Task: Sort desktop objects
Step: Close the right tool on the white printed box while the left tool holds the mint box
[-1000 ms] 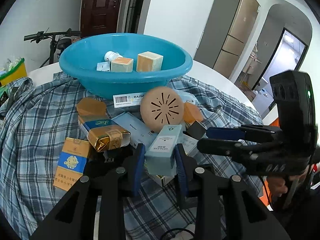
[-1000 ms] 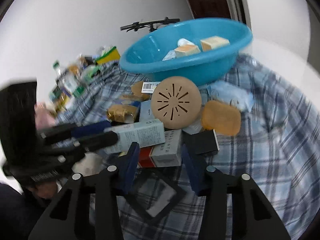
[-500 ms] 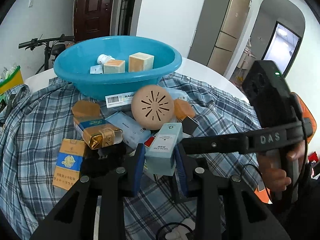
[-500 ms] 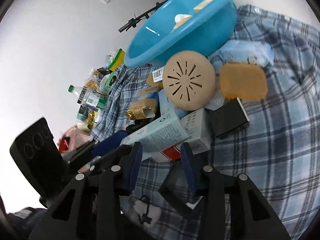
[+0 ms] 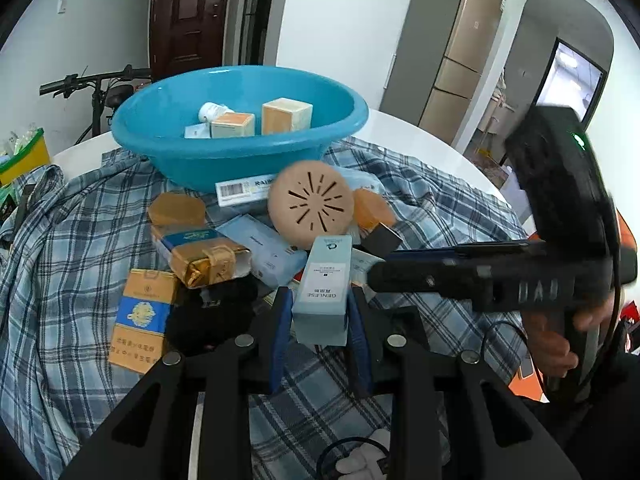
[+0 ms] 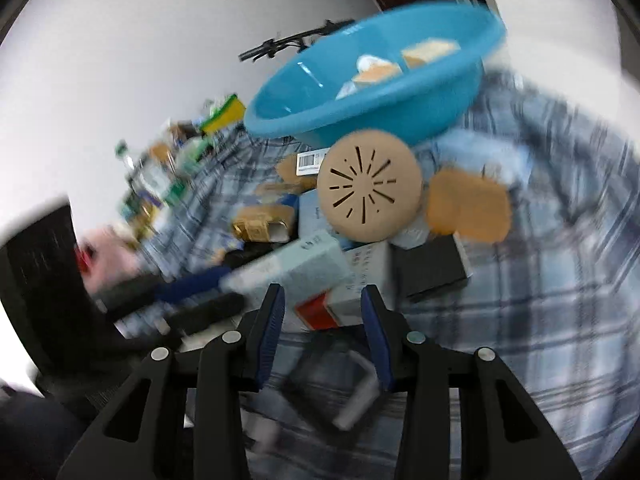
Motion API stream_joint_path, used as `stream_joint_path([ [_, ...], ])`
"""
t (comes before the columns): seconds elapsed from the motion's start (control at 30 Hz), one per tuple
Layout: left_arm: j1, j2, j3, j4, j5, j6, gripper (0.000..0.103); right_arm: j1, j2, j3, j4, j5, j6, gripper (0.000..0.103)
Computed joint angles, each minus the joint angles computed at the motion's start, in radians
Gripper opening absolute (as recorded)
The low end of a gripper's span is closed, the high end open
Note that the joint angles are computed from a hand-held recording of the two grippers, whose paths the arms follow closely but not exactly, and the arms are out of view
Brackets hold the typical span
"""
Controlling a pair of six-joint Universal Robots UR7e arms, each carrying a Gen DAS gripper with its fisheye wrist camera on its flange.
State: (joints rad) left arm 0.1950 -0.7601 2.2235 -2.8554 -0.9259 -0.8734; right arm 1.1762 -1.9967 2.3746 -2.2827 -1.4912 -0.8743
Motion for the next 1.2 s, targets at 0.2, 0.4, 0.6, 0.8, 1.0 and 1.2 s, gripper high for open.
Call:
stream_joint_path([
  [0.2,0.004,-0.030,0.003,-0.004,-0.033,0.088,0.030,0.040,-0.018,0.034,-0.099,-0.055,-0.234,0.028],
  [0.4,-0.008,-0.047,0.001,0.040,-0.084,0.162,0.030,0.054,-0.011,0.019,-0.058,-0.081,-0.443,0.028],
  [0.6,-0.017,-0.065,0.003,0.034,-0.075,0.184,0.030,0.052,-0.038,0.060,-0.107,-0.113,-0.611,0.035],
  [0.8,-0.018,-0.064,-0.002,0.027,-0.086,0.177,0.030,0.022,-0.088,0.152,-0.272,-0.033,-0.774,0.070],
  [1.0,-0.021,-0.055,-0.003,0.008,-0.103,0.181,0.030,0.012,-0.086,0.256,-0.494,-0.007,-0.925,0.070],
  [1.2,-0.015,-0.047,-0.010,0.020,-0.107,0.167,0.030,0.019,-0.063,0.298,-0.586,-0.019,-0.965,0.044],
])
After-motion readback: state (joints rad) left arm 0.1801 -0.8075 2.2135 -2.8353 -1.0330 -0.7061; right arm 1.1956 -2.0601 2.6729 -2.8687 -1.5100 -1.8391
